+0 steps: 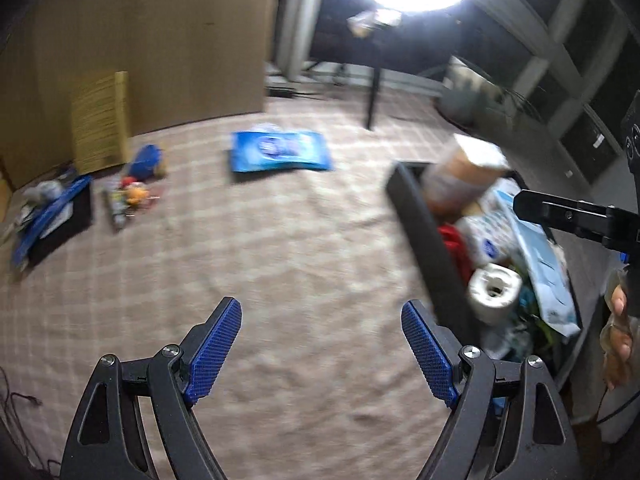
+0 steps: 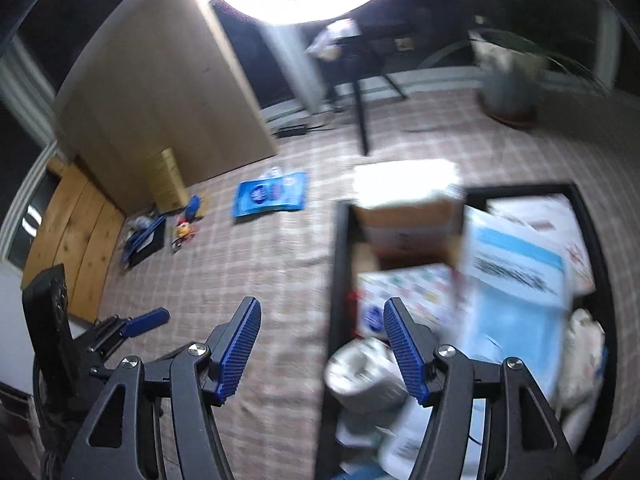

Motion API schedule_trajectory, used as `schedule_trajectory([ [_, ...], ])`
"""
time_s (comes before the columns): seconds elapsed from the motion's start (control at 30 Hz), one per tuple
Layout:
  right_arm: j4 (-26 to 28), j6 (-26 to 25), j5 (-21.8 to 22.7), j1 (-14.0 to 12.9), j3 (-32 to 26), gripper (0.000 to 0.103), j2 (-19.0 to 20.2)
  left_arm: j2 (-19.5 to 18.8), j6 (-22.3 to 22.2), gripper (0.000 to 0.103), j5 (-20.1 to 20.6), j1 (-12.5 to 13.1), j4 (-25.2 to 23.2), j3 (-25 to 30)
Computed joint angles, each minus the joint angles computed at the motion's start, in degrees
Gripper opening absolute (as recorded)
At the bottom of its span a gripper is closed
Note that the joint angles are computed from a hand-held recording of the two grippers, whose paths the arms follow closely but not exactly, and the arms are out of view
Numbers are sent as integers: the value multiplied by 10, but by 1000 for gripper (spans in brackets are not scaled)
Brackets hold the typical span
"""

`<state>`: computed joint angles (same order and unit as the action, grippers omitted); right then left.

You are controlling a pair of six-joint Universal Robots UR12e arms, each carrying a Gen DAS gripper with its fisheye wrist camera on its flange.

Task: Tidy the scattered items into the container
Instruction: 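Move the right tool back toward the scattered items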

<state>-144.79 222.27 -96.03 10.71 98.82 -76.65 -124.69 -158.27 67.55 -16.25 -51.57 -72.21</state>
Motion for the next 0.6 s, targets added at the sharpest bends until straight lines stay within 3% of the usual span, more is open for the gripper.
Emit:
schedule_trajectory([
  [0.17, 23, -59, 23, 0, -78, 60, 62, -25, -27, 85, 24, 18, 0, 34],
  [0.37, 75, -122, 49, 1, -195, 60, 146, -77, -71, 85, 51, 47, -22, 115],
  [0.47, 104, -142, 67, 0, -254, 60, 187, -113, -93, 85, 82, 59, -29, 173],
  [0.6, 153, -168, 77, 3, -345, 60, 248, -179, -109, 85, 100, 77, -75, 286],
])
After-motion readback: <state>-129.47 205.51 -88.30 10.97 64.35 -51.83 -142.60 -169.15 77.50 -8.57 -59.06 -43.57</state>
